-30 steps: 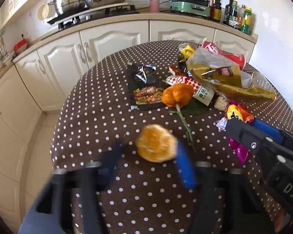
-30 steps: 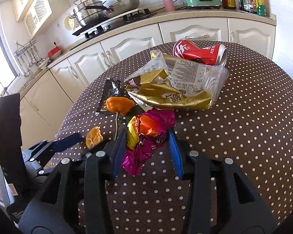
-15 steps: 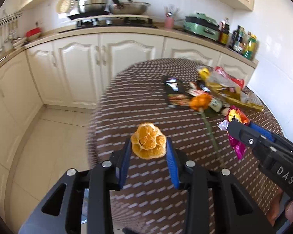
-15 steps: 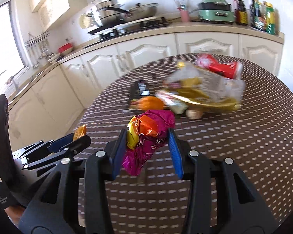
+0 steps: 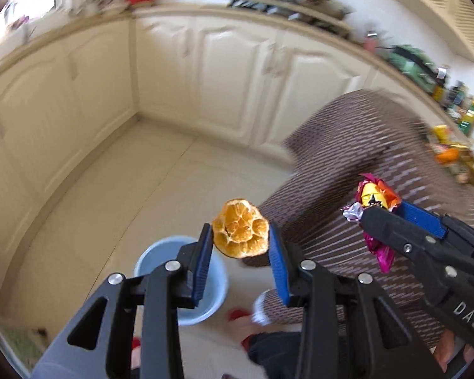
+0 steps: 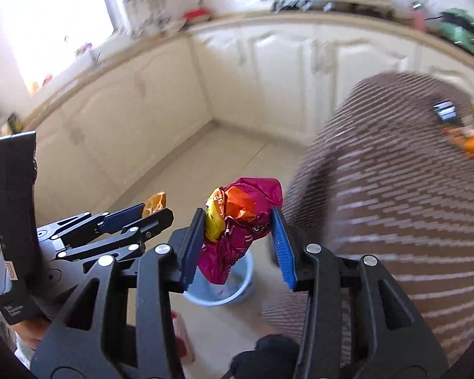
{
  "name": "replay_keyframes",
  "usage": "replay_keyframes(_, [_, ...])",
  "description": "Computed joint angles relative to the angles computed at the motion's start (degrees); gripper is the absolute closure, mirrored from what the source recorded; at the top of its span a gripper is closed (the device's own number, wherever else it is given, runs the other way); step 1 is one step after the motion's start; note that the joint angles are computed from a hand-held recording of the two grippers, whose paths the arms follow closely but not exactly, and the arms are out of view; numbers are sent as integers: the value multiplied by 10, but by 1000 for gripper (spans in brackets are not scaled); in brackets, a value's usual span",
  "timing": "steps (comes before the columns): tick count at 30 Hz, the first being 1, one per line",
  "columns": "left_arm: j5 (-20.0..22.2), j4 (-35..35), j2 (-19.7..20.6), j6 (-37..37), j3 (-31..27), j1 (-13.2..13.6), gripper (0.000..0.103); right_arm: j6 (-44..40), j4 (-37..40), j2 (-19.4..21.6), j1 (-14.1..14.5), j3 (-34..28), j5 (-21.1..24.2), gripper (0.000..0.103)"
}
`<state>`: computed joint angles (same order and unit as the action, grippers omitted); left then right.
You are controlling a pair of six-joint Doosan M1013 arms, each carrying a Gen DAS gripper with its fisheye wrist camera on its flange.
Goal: Collect trash
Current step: 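Carry the peel and pink wrapper over the bin and release the peel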
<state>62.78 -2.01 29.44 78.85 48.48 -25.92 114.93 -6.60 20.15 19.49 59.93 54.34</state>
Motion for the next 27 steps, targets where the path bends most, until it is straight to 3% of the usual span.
replay_keyframes(5, [20, -12, 9, -24, 38, 33, 69, -37, 45, 66, 14, -44, 49, 62])
replay_keyframes(15, [59, -61, 68, -40, 25, 71, 67, -37, 58, 152, 18, -102, 122, 61])
replay_keyframes(19, [73, -45, 82, -47, 7, 72, 44, -22, 57, 167, 17, -114, 128, 61])
replay_keyframes(27, [89, -43, 81, -58, 14, 74, 41, -19, 65, 172, 13, -110, 126, 61])
